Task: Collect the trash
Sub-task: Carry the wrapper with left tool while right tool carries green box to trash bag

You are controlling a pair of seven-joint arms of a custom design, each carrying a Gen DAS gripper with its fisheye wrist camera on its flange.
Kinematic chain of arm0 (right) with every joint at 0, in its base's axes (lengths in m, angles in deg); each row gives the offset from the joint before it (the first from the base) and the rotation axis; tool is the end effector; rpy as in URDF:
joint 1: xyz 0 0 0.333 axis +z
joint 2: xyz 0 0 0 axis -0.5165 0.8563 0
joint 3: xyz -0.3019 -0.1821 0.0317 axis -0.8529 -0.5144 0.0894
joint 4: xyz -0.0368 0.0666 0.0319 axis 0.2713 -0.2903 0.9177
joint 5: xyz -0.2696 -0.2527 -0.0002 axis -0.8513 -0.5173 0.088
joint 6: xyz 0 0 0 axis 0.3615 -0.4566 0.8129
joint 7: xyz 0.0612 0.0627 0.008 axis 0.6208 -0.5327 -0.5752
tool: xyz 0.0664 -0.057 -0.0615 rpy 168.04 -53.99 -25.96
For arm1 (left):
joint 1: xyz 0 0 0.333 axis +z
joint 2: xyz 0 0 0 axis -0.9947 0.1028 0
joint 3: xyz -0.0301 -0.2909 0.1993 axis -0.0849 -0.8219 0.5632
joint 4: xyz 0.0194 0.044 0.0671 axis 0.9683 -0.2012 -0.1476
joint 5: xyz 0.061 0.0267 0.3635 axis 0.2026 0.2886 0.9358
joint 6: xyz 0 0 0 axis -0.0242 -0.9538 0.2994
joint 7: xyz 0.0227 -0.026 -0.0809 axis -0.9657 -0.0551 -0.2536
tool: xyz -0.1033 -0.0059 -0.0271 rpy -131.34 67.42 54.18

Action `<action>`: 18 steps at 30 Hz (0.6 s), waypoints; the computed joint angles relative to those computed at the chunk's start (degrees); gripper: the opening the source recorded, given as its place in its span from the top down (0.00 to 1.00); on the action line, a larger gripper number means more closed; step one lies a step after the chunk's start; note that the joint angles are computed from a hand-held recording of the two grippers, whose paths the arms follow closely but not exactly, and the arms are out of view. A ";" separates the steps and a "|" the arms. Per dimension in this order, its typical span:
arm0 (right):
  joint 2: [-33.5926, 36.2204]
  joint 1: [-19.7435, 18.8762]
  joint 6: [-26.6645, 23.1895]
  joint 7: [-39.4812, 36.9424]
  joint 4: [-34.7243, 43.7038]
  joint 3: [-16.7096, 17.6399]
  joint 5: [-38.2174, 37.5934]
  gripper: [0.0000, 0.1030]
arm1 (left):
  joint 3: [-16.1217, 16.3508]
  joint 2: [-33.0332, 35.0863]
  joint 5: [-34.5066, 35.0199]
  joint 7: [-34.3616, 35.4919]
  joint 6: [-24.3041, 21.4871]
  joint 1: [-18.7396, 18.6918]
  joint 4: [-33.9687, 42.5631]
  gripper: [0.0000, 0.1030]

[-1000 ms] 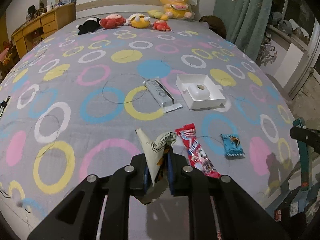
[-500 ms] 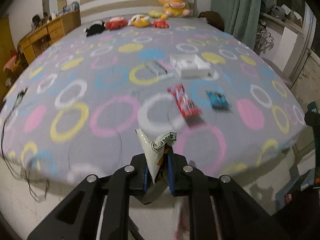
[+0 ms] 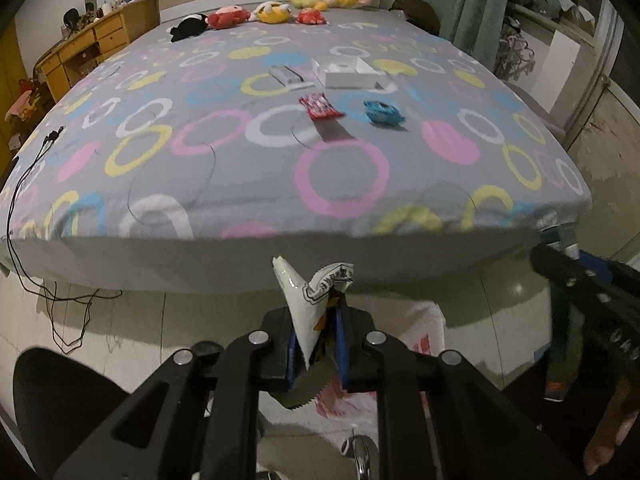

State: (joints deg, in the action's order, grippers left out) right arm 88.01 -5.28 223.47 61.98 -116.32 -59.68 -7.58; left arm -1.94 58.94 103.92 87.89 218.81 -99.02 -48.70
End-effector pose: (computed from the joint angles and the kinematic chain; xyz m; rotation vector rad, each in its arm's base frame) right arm 0.4866 0.3278 0.5324 -1.8439 1.8147 -0.3835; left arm 0.5018 -0.2695 0.4850 -1.8292 2.0457 -0.6291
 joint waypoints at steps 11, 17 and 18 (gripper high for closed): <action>1.18 0.68 4.10 0.17 -5.62 0.16 1.29 0.67 | -1.22 2.96 -0.46 0.11 -2.84 -2.77 -0.41 0.85; 1.95 0.79 5.77 -0.74 -8.04 -0.21 2.68 0.67 | -0.58 5.02 0.68 -1.26 -2.54 -4.07 -1.55 0.85; 2.07 0.78 5.96 -0.89 -8.19 -0.26 2.90 0.67 | -0.64 5.34 0.29 -0.88 -2.40 -4.12 -1.92 0.85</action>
